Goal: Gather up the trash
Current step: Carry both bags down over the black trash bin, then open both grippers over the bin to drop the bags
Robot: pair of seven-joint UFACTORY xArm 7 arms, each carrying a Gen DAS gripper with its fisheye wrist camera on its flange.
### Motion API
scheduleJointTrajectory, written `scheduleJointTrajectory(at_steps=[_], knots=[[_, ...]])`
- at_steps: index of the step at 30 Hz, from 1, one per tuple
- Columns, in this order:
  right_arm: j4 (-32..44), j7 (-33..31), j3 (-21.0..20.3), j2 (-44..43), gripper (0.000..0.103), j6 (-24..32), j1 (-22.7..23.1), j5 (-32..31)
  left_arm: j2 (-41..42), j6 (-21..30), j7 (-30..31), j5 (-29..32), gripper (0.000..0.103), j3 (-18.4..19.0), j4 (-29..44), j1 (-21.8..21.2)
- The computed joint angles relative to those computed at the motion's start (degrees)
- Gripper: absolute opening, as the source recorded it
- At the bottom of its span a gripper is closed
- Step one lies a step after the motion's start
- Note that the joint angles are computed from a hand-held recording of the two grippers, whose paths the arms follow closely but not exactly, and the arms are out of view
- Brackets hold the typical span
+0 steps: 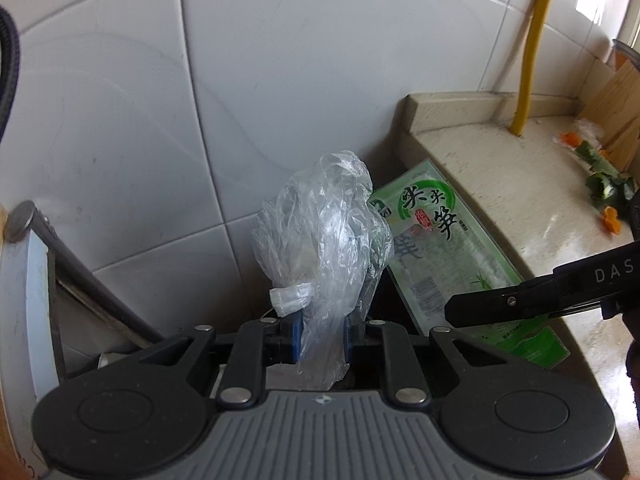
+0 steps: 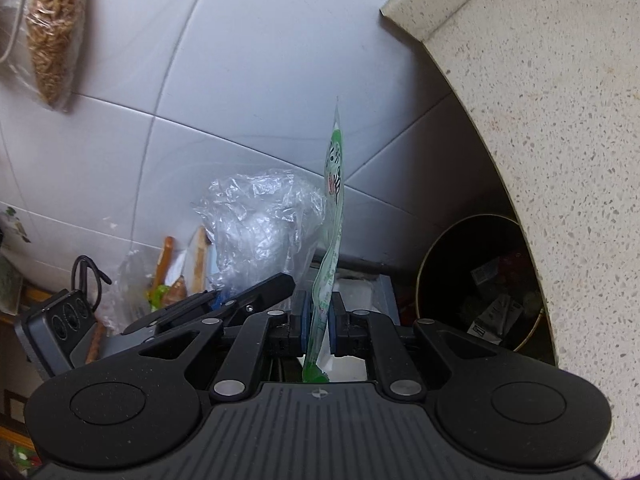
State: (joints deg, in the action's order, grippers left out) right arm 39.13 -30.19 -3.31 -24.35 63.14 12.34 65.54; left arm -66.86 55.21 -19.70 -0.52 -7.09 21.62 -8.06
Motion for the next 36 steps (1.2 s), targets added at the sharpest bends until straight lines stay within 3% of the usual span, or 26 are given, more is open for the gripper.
scheduleJointTrajectory(at_steps=[10, 16, 26, 36], knots=[[-0.08, 1.19, 2.09, 2.46, 0.016, -3.25, 0.87, -1.83, 6.44, -2.43, -0.92, 0.06, 0.017, 0.13, -1.53, 0.40], [0.80, 3.14, 4.13, 5.66, 0.017, -7.21, 2.09, -2.91, 11.25, -3.29, -1.17, 1.38, 0.026, -0.48, -1.65, 0.38], [3.80, 4.80, 7.42, 10.30, 0.035, -12.94, 5.79, -5.11, 10.85, -3.25, -2.00, 2.99, 0.041, -0.31, -1.95, 1.02], [4.19, 5.04, 6.56, 9.45, 0.047, -12.41, 6.07, -6.19, 10.49, -3.84, -0.59, 3.33, 0.042, 0.27, -1.79, 0.96]])
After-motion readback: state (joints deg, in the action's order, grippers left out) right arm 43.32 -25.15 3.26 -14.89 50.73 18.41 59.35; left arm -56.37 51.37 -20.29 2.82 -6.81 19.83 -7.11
